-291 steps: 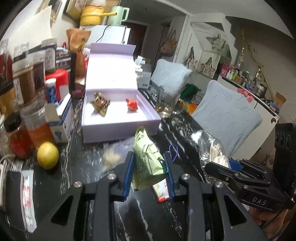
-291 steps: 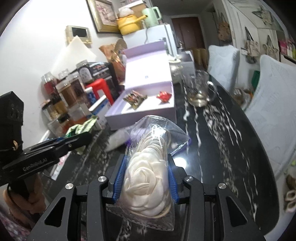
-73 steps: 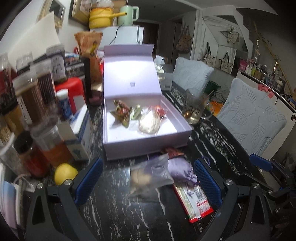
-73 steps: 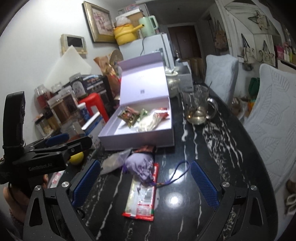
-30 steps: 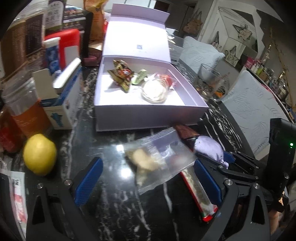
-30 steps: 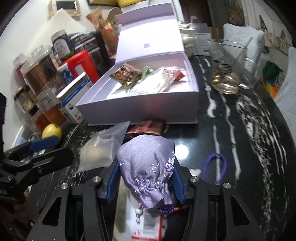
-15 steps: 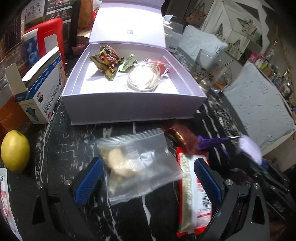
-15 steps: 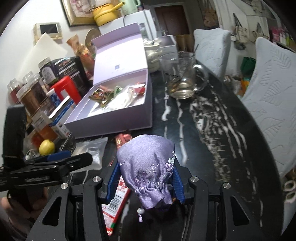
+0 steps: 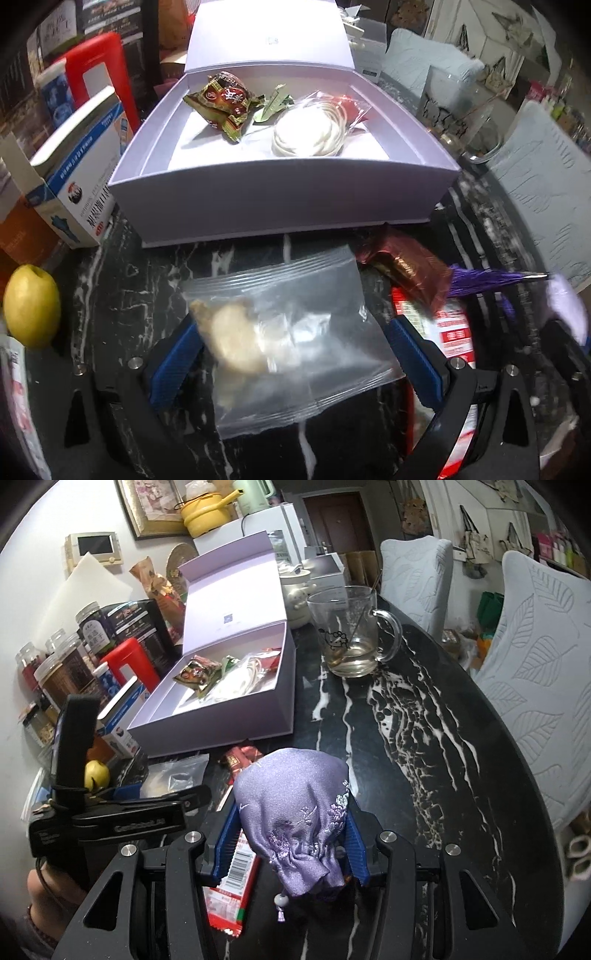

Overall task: Organize soft objects
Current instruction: 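Lift and carry the pouch and zip bag with both grippers over the lavender box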

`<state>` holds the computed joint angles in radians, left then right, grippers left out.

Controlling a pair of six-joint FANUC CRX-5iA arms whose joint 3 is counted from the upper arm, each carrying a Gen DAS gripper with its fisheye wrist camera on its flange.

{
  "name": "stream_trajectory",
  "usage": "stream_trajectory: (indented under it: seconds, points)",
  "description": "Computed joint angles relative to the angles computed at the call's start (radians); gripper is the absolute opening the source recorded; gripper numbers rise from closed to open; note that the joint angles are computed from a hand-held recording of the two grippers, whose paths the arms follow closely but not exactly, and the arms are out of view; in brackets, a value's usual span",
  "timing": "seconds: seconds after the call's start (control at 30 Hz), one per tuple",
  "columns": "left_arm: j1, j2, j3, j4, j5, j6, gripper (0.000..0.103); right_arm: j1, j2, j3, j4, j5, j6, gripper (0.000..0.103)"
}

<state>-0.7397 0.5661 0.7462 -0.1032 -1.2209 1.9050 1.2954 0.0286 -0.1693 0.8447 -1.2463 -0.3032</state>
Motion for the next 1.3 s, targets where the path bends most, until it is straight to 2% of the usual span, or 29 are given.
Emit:
stream_trajectory:
  seconds: [0.07,0.27,0.33,0.4,0.6,1.3]
  points:
    - [-0.016,0.019,0.037,-0.046,-0.032,-0.002,0.101,0.006,0.0,-0.001,0.003,-0.009,-0.005,0.05]
    - [-0.016,-0.022,-0.032,-0.053,0.028,0.015,0.1,0.03,-0.014,-0.019,0.017,-0.029,-0.036,0.05]
    - [-0.018,-0.047,-0.072,-0.06,0.063,0.022,0.095,0.04,-0.02,-0.025,0.022,-0.038,-0.048,0.05]
    - [-0.012,-0.08,-0.125,-0.042,0.111,0.022,0.082,0.049,-0.024,-0.03,0.026,-0.05,-0.058,0.05]
    - [0.001,-0.119,-0.191,0.012,0.158,-0.016,0.073,0.076,-0.034,-0.041,0.038,-0.074,-0.095,0.05]
    - [0.005,-0.351,-0.449,0.146,0.299,-0.161,0.073,0.194,-0.037,-0.048,0.074,-0.132,-0.203,0.05]
